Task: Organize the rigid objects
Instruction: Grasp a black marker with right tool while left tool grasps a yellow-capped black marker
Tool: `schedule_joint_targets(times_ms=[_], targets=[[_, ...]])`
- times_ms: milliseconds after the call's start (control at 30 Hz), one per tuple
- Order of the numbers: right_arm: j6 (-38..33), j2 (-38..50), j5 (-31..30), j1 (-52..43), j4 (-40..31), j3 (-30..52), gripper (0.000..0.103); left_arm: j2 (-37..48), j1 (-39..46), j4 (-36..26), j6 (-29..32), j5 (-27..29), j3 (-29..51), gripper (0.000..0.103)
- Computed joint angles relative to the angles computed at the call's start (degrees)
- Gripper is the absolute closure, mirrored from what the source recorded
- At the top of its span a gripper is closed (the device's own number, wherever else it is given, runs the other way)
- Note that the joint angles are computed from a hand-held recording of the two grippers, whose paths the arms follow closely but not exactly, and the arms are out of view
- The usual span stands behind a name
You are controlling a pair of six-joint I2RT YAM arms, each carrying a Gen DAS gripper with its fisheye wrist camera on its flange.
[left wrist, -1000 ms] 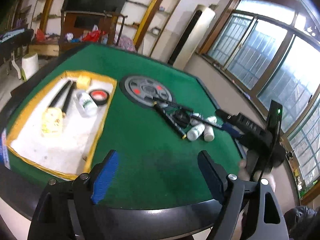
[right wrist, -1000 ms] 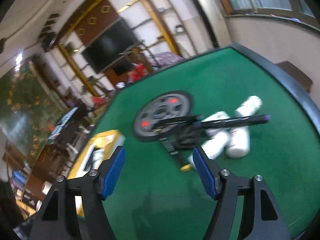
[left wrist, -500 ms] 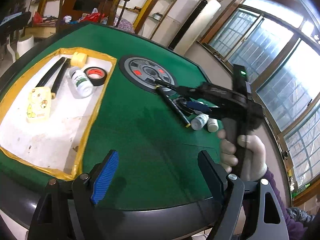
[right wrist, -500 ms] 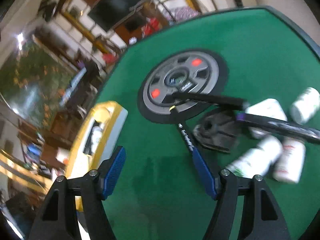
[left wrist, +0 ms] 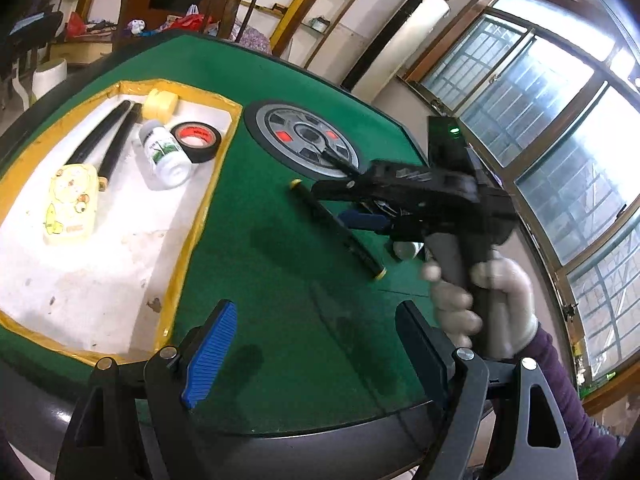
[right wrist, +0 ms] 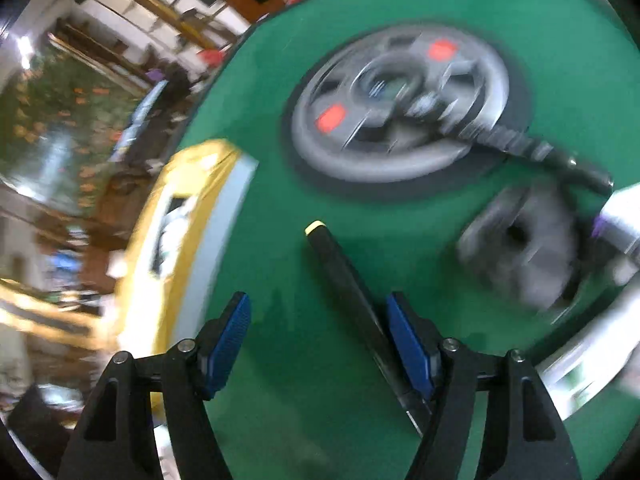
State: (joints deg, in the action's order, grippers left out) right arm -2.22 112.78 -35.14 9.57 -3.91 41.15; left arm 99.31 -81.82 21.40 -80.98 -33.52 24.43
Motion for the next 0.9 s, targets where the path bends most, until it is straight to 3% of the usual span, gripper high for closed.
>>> schedule_joint_targets(times_ms=[67,133,267,333,633,700,733,767,800,900], targets=[[-2.6,-2.8,-4.9,-2.0,-2.6,-1.2,0.034,1.2,0.6,0.7,0.9,1.0,0.7,0.019],[-3.5,-8.4,-3.8,-3.5,-2.3,-3.2,0.034,2.3,1.2,1.6,1.5,2.1,1.2,0.019],[-2.9,-16.5,9.4,-5.0,1.7,-4.0,0.034,3.8,2.0,2.6,2.5,3.6,2.0,0.019],[-2.9,-13.7,16.9,-4.6,3.3,-1.0,0.034,4.0,2.0,2.5,2.8,3.9,2.3,0.019],[-11.2,6.2,37.3,2.4,0.0,17.3,0.035,5.7,3.5,4.1,5.3,6.5,3.2,0.019],[-12.9,9.8,39.9,3.0,-0.7,20.5,0.047,6.2,4.1,4.8,6.2,7.4,3.3,0.019],[-13.8,9.7,38.4,2.7,0.7,20.0,0.056,6.3,4.4,5.0,6.6,7.7,3.4,0.019],[-14.1,10.0,36.0,2.2,-1.0,21.0,0.073,6.4,4.7,5.1,7.0,7.9,3.6,0.019],[-13.9,9.9,35.2,2.0,-2.0,21.4,0.08,6.7,5.2,5.1,7.4,8.2,3.9,0.019],[-14.0,8.6,37.0,2.6,-0.1,19.3,0.084,7.7,6.6,5.6,8.1,9.8,4.6,0.019]])
